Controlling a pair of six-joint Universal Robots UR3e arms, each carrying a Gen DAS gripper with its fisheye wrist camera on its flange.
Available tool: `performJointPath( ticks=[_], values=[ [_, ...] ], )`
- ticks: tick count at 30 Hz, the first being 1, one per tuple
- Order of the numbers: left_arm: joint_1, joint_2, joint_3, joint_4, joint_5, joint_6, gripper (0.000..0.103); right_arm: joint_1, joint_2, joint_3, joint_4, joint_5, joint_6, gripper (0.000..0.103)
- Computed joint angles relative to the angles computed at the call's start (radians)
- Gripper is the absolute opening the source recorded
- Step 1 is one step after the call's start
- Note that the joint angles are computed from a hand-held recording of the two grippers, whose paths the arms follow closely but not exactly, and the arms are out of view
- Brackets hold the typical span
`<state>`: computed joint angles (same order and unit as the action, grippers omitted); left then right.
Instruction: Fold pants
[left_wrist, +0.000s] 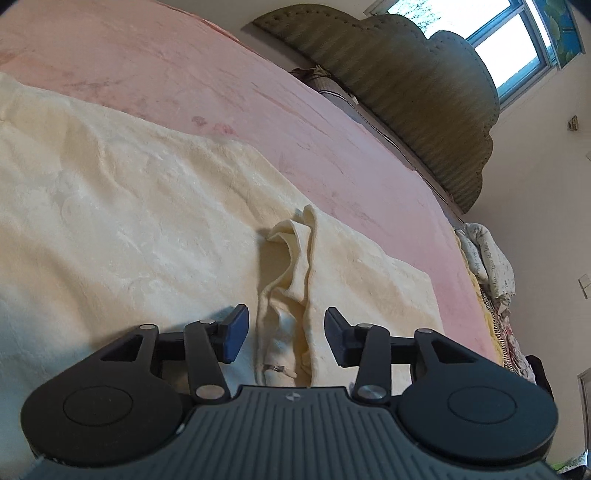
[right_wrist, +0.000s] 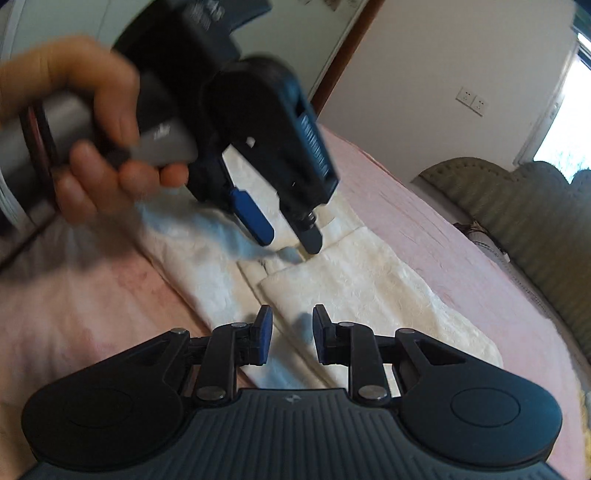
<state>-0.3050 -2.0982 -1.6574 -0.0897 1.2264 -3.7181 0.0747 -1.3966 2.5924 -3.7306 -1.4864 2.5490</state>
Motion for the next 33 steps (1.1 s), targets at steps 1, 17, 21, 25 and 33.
performJointPath(
  ticks=[1,17,21,25,33],
  values=[
    [-0.005,-0.004,0.002,0.002,0.002,0.006,0.049,0.017,0.045,-0.014,-0.036,-0.033,-0.005,0.023],
    [0.008,0.039,-0.099,0.036,-0.021,-0.039,0.018,-0.181,-0.089,0.005,0.145,0.226,-0.052,0.010],
    [0.009,0.074,-0.110,0.028,0.021,-0.049,0.018,-0.026,0.152,-0.087,-0.105,0.014,-0.046,0.014],
    [0.028,0.114,-0.145,0.065,0.001,-0.060,0.038,0.093,0.301,-0.161,-0.233,-0.160,-0.128,0.024],
    [0.027,0.121,-0.141,0.095,-0.065,-0.066,0.065,0.057,0.302,-0.119,-0.289,-0.172,-0.154,0.047]
  ],
)
